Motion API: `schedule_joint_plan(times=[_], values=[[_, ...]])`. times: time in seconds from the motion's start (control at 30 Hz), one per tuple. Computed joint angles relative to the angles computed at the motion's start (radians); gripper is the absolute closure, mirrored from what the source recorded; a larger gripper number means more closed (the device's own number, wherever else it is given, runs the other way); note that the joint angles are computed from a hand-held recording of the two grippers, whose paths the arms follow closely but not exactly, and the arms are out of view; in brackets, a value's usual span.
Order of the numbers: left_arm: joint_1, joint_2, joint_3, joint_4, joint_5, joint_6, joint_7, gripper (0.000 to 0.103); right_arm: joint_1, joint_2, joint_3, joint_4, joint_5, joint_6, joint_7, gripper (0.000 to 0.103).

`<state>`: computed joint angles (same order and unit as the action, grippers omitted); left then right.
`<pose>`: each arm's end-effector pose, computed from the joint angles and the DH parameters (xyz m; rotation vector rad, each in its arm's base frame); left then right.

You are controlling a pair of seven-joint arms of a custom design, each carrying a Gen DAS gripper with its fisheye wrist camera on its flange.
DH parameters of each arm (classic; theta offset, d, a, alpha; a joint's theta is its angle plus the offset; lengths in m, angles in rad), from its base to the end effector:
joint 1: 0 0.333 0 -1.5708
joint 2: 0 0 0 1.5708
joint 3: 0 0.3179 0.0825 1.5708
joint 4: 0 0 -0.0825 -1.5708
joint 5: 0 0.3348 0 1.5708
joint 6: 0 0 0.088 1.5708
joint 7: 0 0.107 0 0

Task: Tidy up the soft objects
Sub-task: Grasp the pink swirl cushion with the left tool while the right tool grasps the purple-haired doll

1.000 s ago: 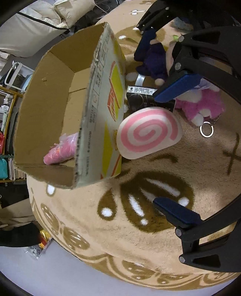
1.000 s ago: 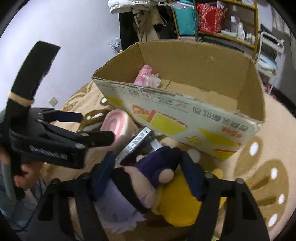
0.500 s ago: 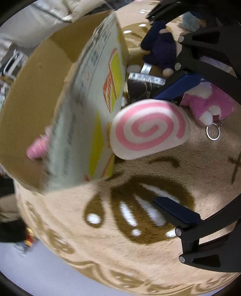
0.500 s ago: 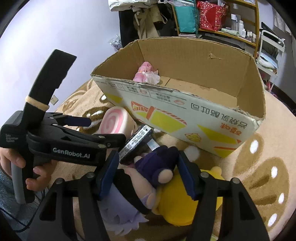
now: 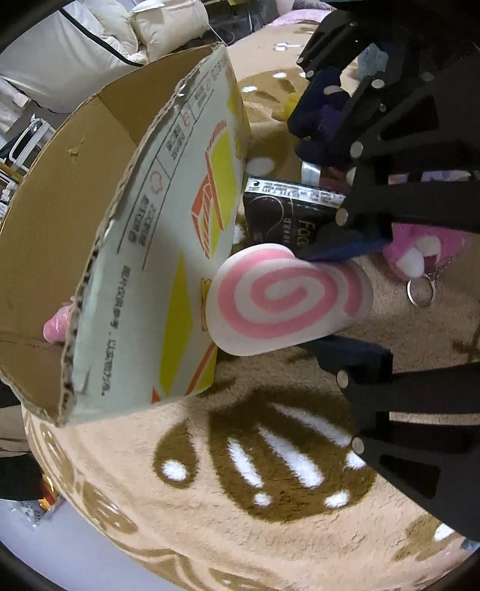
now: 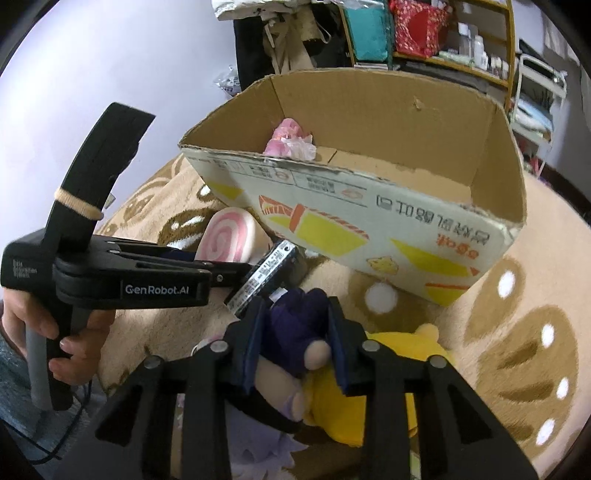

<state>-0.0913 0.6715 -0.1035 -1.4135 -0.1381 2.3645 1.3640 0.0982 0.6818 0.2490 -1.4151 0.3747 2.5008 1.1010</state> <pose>0.6981 -0.1215 0.3611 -2.3184 2.0382 -0.5115 0.6896 0.1984 0.3769 -2.1794 1.3333 -0.0301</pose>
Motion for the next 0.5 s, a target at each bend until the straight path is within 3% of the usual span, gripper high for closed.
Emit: schedule_joint_plan(times=[0.23,0.5], values=[[-0.023,-0.038,0.022,-0.035,0.042,0.005,-0.028,0.073,-0.006,-0.01,0.006,-0.013,0.022,0.037,0.008,0.07],[-0.059,-0.145,0.046,-0.187,0.125,0.089,-0.072,0.073,-0.025,-0.058,0.03,-0.088,0.045,0.215,0.003,0.07]])
